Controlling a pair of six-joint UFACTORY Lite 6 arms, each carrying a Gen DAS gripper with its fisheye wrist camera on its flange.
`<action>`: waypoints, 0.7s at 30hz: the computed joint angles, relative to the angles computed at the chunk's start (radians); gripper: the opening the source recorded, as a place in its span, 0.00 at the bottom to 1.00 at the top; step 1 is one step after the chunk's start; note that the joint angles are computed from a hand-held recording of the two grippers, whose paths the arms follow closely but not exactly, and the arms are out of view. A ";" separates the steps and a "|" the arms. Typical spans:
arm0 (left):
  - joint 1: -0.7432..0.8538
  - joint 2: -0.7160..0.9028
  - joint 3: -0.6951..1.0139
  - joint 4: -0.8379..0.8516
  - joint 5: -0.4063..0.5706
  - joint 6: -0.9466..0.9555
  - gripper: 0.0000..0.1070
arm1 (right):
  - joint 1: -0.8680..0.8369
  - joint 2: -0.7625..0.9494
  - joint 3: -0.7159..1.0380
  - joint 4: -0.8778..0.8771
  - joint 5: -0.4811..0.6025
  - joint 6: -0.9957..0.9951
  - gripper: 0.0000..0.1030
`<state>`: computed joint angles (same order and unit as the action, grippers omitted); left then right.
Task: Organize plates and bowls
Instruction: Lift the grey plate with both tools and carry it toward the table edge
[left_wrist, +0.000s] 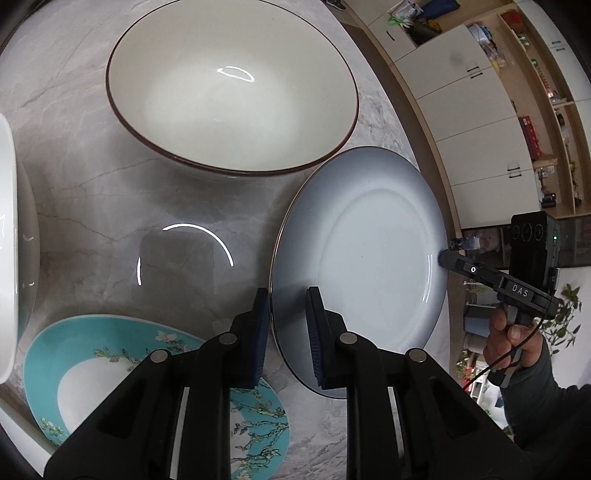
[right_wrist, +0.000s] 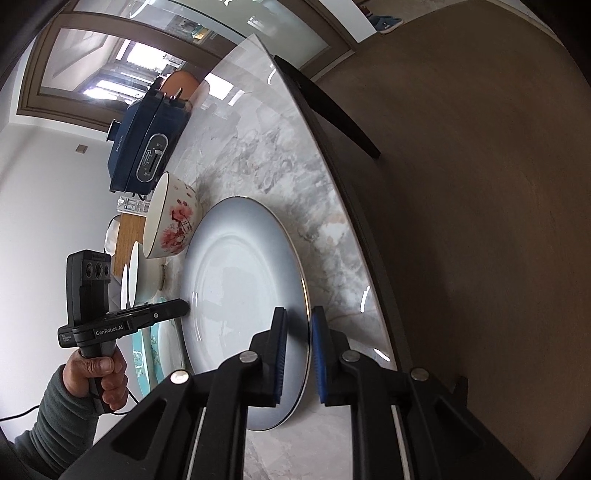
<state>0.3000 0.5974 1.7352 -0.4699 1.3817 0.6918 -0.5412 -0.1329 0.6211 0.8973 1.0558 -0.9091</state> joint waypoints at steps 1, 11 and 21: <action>0.008 0.007 0.012 -0.004 0.009 0.000 0.16 | 0.000 0.003 0.001 -0.001 -0.002 0.010 0.15; 0.045 0.050 0.106 0.003 0.058 -0.008 0.16 | -0.003 0.028 0.007 0.008 -0.011 0.045 0.16; 0.073 -0.024 0.022 0.010 0.032 0.020 0.16 | -0.004 0.008 0.028 -0.007 0.014 0.066 0.16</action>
